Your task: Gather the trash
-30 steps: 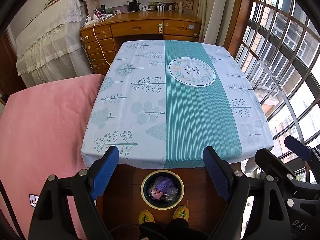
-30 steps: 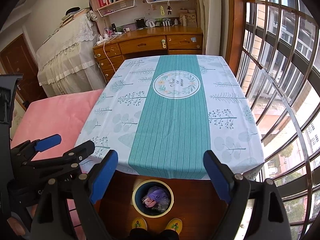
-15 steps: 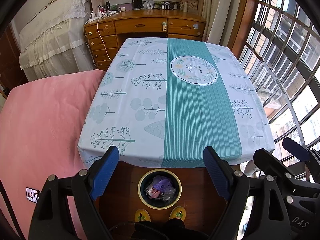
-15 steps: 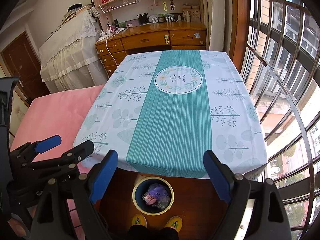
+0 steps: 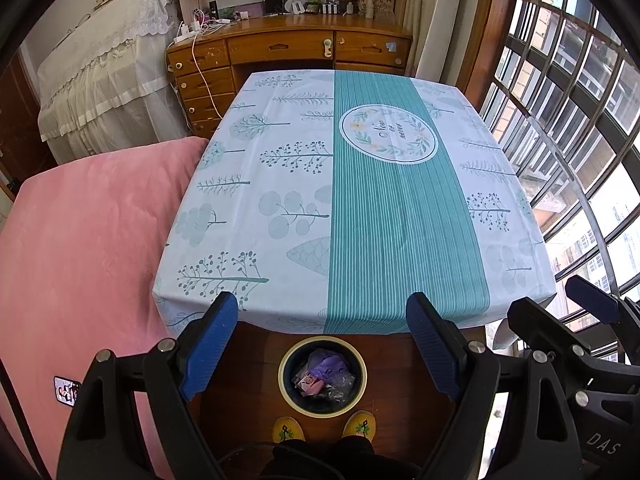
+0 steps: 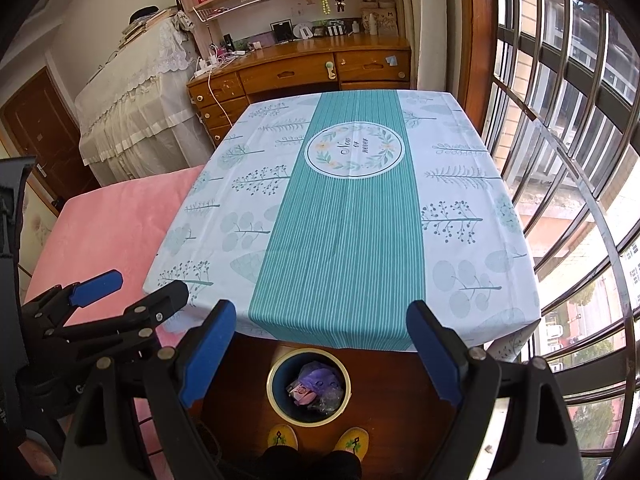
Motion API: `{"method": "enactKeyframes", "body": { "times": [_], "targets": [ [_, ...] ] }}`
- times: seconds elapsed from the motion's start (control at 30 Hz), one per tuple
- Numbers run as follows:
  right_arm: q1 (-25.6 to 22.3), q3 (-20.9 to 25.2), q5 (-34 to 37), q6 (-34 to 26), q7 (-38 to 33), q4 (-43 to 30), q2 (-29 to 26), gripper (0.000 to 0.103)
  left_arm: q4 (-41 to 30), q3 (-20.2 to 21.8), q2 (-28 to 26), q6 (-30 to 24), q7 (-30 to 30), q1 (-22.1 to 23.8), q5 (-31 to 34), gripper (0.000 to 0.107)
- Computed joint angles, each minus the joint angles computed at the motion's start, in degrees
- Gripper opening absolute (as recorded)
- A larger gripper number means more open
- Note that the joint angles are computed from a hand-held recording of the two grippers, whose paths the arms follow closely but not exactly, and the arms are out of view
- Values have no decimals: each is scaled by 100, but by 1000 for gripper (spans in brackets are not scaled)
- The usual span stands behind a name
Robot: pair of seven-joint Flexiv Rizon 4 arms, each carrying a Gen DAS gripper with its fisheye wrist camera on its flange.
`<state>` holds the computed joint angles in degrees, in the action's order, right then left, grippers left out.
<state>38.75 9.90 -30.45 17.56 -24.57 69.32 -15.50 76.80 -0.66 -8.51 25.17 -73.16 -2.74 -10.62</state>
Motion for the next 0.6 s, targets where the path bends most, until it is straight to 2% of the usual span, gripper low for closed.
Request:
{"method": "enactKeyframes", "body": {
  "times": [0.6],
  "targets": [
    [-108, 21, 139, 225, -107, 178, 22, 88, -72, -7, -75, -42, -206, -64, 202, 85]
  ]
}}
